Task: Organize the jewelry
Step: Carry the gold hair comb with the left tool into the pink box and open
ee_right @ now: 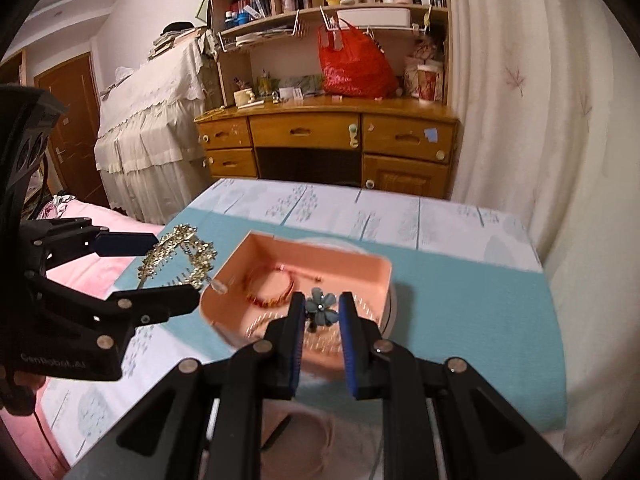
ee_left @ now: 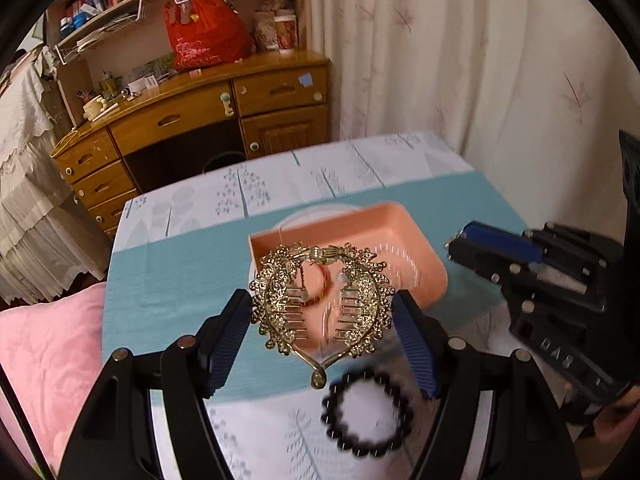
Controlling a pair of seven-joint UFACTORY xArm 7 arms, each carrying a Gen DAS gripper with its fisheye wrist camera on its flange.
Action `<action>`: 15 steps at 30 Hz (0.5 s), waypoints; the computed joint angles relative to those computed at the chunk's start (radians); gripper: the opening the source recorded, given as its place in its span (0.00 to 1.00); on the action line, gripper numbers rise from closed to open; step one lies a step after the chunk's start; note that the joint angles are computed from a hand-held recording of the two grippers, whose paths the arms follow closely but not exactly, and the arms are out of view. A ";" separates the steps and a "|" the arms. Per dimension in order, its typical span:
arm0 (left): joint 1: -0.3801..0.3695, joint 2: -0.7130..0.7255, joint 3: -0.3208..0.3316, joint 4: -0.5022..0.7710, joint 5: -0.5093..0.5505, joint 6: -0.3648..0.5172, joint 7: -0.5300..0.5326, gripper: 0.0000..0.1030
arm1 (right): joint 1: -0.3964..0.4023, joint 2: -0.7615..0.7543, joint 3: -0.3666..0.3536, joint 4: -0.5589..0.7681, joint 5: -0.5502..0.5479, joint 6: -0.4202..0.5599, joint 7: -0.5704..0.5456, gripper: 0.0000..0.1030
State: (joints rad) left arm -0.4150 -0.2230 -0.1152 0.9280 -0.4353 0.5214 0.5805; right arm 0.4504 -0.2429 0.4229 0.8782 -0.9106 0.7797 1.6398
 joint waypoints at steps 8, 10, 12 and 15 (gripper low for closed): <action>0.024 0.093 -0.038 0.067 0.065 -0.053 -0.118 0.72 | -0.032 0.023 -0.044 0.004 -0.025 -0.094 -0.021 0.20; 0.034 0.109 -0.043 0.078 0.105 -0.029 -0.168 0.80 | -0.032 0.041 -0.054 0.010 0.022 -0.089 -0.058 0.28; 0.034 0.112 -0.038 0.077 0.096 -0.028 -0.166 0.82 | -0.030 0.044 -0.056 0.002 0.039 -0.084 -0.068 0.28; 0.039 0.109 -0.037 0.068 0.099 -0.024 -0.177 0.88 | -0.026 0.030 -0.057 -0.018 0.060 -0.088 -0.073 0.28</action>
State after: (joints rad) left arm -0.3761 -0.1141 -0.1525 0.9963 -0.3367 0.4976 0.4035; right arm 0.4240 -0.2127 0.3659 0.8605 -0.8501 0.6918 1.5668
